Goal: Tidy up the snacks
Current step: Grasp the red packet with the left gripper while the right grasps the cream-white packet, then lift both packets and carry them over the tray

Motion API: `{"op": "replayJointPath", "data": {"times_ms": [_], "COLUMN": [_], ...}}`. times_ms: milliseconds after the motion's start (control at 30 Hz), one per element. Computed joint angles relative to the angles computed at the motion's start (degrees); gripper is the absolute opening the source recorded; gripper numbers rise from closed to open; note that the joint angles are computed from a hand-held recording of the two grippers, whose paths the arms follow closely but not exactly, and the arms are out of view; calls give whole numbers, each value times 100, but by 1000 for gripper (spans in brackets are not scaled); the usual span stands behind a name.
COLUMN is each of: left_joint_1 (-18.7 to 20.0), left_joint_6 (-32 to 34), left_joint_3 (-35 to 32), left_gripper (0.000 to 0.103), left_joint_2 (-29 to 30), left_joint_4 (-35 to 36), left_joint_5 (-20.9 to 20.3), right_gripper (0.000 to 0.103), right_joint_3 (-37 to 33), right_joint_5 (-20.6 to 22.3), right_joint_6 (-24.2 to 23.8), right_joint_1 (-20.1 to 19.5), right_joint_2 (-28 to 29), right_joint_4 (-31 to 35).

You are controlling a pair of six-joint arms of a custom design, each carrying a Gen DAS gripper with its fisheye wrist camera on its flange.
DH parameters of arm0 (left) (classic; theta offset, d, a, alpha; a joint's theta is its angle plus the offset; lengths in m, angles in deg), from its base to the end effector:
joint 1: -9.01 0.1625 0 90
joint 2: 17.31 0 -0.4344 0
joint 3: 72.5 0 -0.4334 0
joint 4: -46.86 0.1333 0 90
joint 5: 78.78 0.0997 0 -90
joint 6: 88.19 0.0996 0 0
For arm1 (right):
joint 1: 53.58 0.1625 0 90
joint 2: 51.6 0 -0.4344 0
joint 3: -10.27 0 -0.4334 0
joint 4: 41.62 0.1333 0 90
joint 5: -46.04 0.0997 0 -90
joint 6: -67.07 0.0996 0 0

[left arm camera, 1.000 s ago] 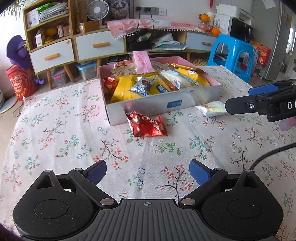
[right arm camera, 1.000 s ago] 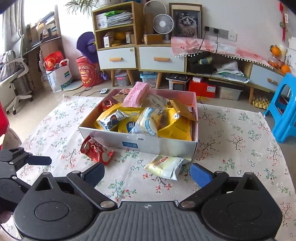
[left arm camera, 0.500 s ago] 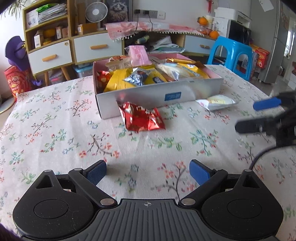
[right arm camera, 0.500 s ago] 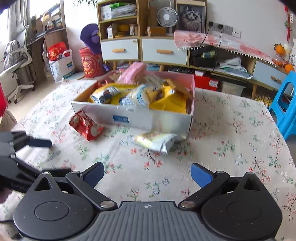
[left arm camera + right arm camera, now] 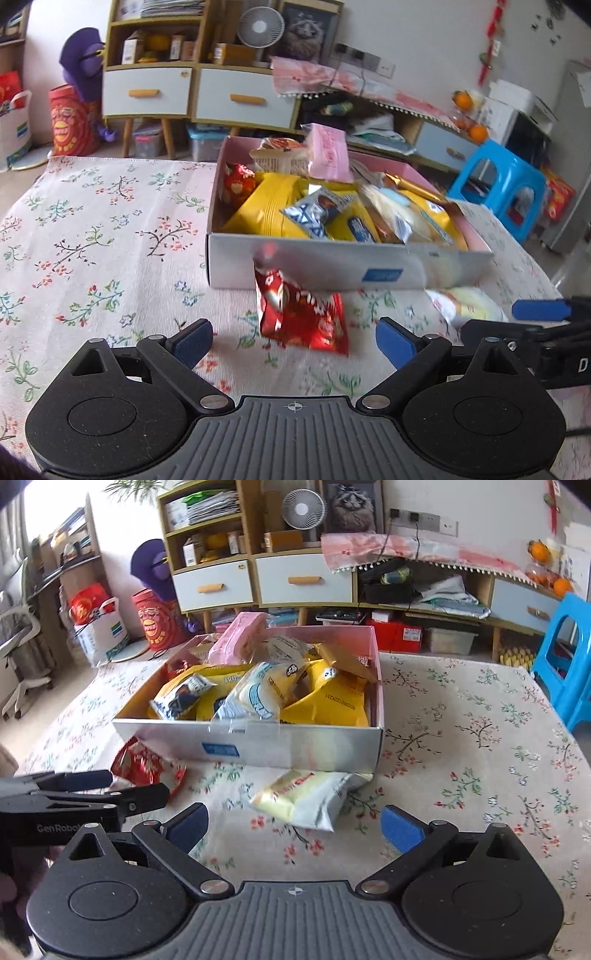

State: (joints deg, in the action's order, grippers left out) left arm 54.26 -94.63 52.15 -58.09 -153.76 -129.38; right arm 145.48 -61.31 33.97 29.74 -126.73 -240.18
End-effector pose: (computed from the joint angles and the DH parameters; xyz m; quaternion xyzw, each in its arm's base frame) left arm -0.2117 -0.4927 -0.0085 0.2269 0.8908 -0.3381 0.2017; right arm 0.0488 -0.4738 0.2183 0.1457 -0.8917 0.3349 0.2674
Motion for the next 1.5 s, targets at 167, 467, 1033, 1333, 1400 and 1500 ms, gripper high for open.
{"op": "replayJointPath", "data": {"times_ms": [167,467,1033,1333,1400,1500], "left_joint_1": [5,-8,-21,-39,-51,-80], "left_joint_6": [-157,-148,-370,-474,-502,-481], "left_joint_3": [-112,-168,17,151,183,230], "left_gripper": [78,40,38,38,38,38], "left_joint_2": [83,59,-318,-569,-647,-752], "left_joint_4": [17,211,813,1140,1204,1265], "left_joint_5": [97,183,29,-33,-60,-69], "right_gripper": [86,55,48,48,48,48], "right_joint_3": [-190,-392,-230,-76,-52,-30], "right_joint_5": [-207,-643,-508,-389,-370,-312], "right_joint_6": [253,414,500,484,488,517], "right_joint_1": [109,185,220,162,160,143], "right_joint_2": [239,423,-128,-490,-556,-648], "right_joint_4": [5,188,1020,1421,1469,1540]}}
